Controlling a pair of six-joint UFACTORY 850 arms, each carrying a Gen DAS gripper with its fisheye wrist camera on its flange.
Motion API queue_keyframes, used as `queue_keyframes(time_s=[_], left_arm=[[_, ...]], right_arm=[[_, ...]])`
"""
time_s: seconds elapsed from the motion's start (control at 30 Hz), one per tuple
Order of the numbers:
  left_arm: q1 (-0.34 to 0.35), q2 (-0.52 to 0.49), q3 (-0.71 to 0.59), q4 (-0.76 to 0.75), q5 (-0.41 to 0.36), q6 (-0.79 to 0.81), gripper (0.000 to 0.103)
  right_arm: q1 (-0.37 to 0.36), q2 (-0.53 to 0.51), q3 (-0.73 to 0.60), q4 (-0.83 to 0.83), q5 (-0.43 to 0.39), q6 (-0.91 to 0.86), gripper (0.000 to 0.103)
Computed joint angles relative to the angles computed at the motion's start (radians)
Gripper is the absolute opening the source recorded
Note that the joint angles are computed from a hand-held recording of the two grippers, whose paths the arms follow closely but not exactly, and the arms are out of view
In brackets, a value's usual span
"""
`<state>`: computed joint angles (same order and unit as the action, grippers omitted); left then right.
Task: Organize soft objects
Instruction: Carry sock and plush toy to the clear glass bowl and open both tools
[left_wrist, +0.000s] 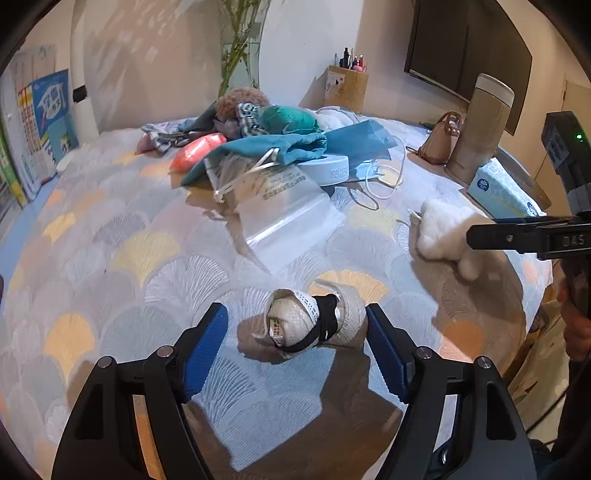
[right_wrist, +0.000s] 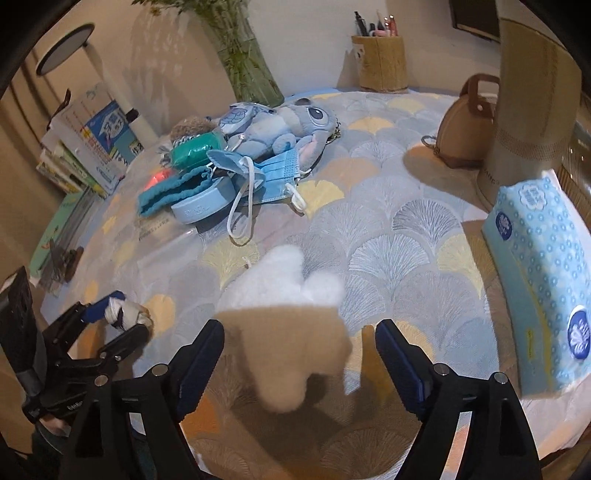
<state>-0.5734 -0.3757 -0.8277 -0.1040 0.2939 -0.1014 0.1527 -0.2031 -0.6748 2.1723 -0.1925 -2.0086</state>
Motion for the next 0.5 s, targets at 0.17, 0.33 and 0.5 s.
queue_keyframes(time_s=[0.17, 0.33, 0.5], left_arm=[[0.012, 0.012, 0.007, 0.231, -0.014, -0.227, 0.075], [-0.001, -0.001, -0.008, 0.167, -0.020, -0.187, 0.065], [-0.016, 0.001, -0.010, 0.047, -0.016, -0.057, 0.041]], right_arm=[[0.004, -0.022, -0.025, -0.086, 0.003, 0.030, 0.085], [0.039, -0.036, -0.038, 0.037, 0.044, -0.169, 0.085], [0.061, -0.048, -0.031, 0.252, 0.035, -0.396, 0.082]])
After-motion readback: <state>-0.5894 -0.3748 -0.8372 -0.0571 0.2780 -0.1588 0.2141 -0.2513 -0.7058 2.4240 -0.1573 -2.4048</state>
